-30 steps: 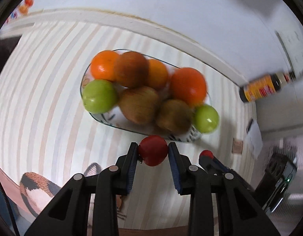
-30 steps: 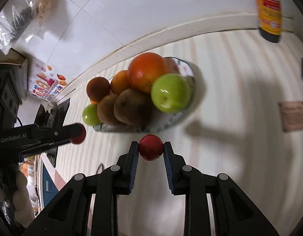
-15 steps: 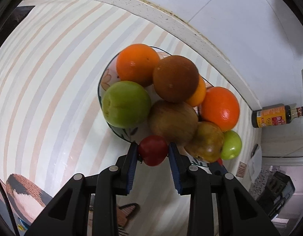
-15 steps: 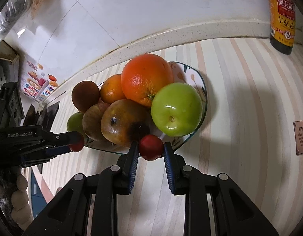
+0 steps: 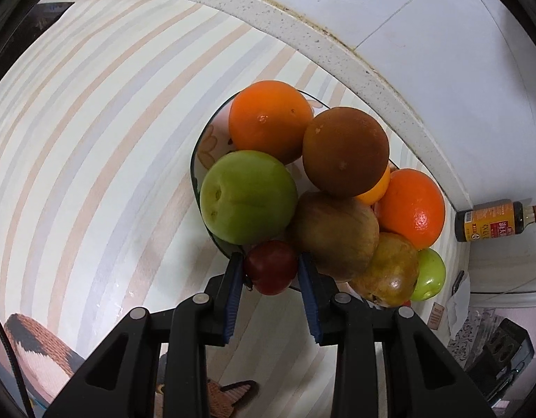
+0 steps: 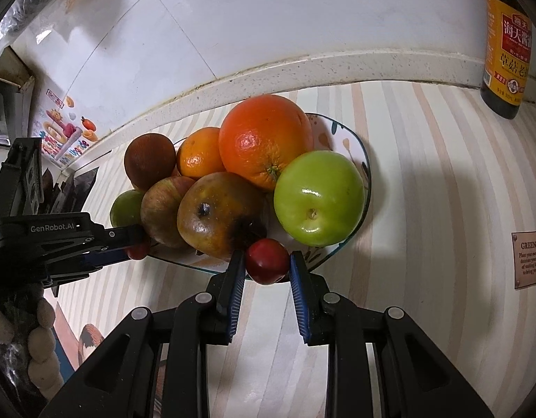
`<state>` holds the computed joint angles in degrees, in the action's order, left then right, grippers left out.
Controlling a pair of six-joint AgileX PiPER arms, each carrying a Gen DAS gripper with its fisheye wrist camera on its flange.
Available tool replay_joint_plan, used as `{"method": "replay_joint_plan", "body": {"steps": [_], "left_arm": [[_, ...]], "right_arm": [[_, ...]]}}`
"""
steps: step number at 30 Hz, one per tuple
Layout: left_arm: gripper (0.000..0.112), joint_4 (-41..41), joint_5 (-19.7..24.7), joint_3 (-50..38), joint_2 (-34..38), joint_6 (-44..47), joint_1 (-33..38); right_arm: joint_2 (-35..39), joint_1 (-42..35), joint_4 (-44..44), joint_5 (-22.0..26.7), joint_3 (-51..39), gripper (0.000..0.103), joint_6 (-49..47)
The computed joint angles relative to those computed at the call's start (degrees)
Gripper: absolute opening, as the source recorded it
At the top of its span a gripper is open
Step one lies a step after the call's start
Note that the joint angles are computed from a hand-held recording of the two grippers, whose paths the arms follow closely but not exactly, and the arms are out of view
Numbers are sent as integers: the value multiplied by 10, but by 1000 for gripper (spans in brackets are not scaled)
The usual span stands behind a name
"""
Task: Organize fruits
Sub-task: 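Place both tomatoes on the plate and open both tools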
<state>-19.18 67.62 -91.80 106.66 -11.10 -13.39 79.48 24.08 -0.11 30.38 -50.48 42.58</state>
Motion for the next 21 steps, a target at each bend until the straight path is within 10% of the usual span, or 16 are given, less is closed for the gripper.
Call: {"method": "replay_joint_plan", "body": {"steps": [10,15,21], "left_arm": [[30,1,3,-5,3,-20,-3],[30,2,-3,2,-2,-23,-3],[30,-32,-33,39,-20,-24,14]], "right_arm": [[-2,-4,5,16,-5,34,-3],[-17,-5,-2,16,2,70,6],[-40,4,-27,17,7,71,22]]}}
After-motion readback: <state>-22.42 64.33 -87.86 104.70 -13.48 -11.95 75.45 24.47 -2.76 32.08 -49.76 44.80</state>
